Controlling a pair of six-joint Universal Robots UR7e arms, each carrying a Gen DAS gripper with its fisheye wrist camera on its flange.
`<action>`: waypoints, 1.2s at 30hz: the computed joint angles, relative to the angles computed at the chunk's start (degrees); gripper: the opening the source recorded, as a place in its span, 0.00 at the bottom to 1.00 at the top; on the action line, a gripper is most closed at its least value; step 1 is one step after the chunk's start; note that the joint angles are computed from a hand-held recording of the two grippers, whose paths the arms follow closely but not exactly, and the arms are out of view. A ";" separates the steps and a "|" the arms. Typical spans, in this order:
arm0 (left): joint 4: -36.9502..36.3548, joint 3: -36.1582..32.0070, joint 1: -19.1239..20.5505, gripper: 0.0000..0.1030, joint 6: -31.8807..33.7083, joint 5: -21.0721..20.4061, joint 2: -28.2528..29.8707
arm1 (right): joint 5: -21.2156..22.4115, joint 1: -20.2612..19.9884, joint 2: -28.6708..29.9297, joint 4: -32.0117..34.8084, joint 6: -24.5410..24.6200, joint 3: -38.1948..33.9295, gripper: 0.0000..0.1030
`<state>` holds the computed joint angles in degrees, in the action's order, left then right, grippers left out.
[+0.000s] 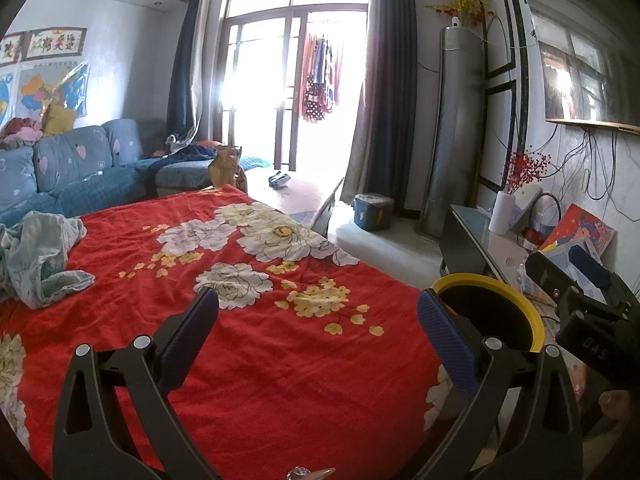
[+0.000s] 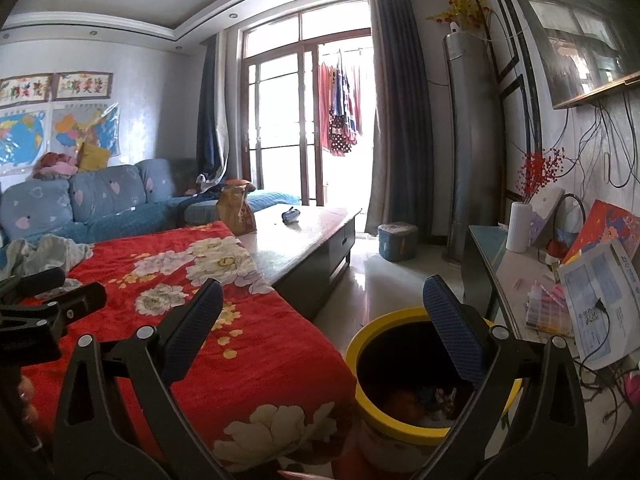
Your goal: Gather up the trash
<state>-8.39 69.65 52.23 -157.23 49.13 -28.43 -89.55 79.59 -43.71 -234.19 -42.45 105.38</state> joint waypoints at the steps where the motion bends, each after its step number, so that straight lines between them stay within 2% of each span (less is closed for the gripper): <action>1: -0.06 0.00 0.01 0.94 0.08 0.01 0.01 | -0.07 0.01 0.01 0.00 0.00 -0.01 0.89; 28: 0.39 -0.79 -0.61 0.94 0.25 -0.93 0.77 | 0.11 -0.17 -0.12 0.05 0.30 -0.01 0.89; 33: 5.20 -3.46 -0.64 0.94 -2.87 0.36 1.98 | 0.34 0.08 -0.24 0.65 0.11 -0.10 0.89; 36: 8.42 -4.44 0.13 0.94 -6.27 1.46 1.80 | 1.09 0.63 -1.02 3.23 0.08 -0.10 0.89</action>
